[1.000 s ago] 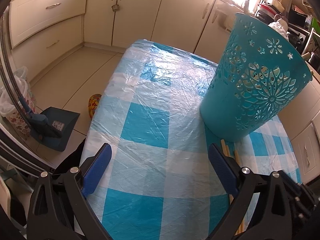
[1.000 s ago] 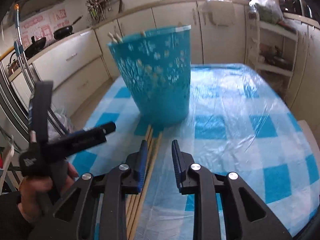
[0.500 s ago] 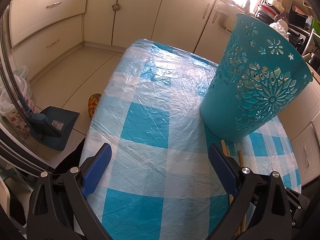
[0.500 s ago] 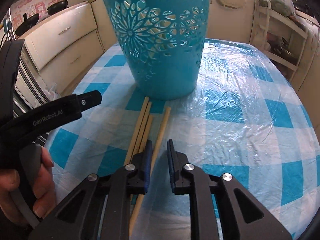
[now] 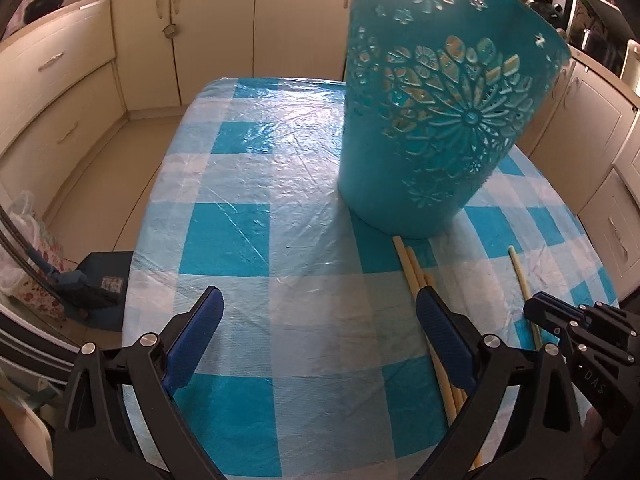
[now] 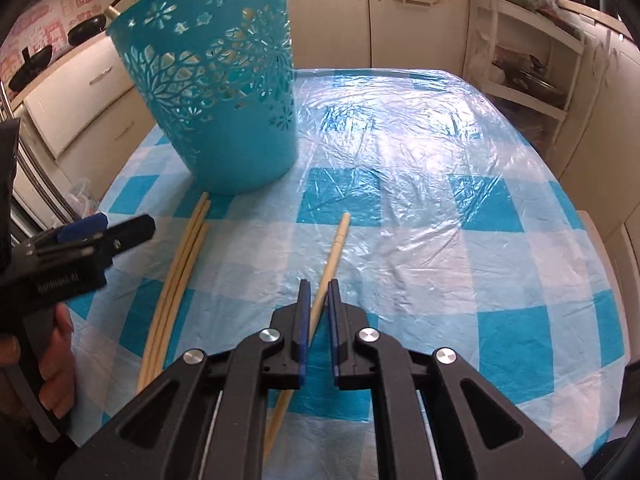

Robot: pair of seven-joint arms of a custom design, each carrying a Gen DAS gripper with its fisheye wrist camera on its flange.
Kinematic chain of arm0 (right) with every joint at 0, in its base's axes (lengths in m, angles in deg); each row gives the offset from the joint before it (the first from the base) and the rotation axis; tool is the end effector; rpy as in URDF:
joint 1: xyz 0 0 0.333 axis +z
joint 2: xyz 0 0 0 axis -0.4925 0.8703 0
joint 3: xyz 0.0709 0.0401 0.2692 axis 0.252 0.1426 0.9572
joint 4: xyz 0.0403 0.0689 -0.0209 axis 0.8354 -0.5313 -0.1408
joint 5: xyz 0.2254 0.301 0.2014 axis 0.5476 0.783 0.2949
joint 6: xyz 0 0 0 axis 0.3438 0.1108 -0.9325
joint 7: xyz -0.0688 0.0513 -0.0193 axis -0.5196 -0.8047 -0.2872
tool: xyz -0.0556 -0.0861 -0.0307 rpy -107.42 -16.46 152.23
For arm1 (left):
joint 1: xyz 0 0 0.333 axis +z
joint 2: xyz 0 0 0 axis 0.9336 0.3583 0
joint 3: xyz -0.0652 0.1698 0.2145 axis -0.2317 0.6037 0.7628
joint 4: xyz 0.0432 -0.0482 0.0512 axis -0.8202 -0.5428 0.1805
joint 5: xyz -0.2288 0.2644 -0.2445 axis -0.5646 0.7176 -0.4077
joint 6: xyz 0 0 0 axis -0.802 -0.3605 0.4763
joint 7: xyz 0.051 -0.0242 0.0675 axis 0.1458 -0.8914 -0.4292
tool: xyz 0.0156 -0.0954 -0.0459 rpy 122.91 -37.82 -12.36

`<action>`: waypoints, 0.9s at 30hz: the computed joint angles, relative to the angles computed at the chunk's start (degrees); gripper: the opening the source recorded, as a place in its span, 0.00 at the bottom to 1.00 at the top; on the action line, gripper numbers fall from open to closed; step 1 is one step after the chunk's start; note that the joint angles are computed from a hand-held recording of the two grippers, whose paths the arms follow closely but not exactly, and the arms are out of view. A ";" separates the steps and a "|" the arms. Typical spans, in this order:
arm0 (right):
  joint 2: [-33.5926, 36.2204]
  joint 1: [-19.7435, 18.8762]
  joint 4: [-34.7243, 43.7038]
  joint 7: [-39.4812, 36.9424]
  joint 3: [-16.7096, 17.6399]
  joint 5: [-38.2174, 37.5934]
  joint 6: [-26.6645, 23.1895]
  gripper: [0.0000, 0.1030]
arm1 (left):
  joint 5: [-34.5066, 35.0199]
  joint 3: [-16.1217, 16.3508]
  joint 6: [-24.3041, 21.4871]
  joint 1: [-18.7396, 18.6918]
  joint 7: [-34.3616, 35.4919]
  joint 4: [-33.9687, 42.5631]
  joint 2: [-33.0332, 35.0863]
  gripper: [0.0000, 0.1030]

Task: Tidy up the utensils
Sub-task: 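Move both tools back down to the chopstick pile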

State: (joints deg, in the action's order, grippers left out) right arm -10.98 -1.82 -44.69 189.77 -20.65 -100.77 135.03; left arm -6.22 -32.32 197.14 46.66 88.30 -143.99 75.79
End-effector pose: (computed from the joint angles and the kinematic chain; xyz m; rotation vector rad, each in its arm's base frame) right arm 0.5398 0.3784 0.4929 -1.5614 2.0923 -0.5469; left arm 0.6542 -0.4403 0.4702 -1.5209 2.2972 -0.8607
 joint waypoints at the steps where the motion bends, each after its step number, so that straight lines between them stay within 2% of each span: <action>1: -0.08 -0.01 -0.19 0.21 -0.03 -0.08 0.33 0.09 | 0.33 0.06 -0.78 -0.45 0.01 0.35 0.15 0.90; 9: -1.81 -0.86 -2.90 2.07 -0.17 0.96 3.87 0.09 | 5.96 2.50 -4.98 -4.43 -2.97 3.13 1.20 0.90; 17: -2.57 -1.50 -4.24 3.26 -0.20 1.21 5.70 0.11 | 7.08 2.76 -6.82 -5.09 -2.61 5.39 2.53 0.90; 27: -2.28 -1.48 -4.13 3.47 -0.11 0.22 6.58 0.24 | 5.75 2.41 -7.18 -4.69 -1.72 6.50 3.48 0.92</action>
State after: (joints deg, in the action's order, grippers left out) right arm -13.26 -3.30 -48.83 193.24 -20.75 -100.56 141.61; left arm -0.46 -29.91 189.96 41.97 86.58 -137.49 79.27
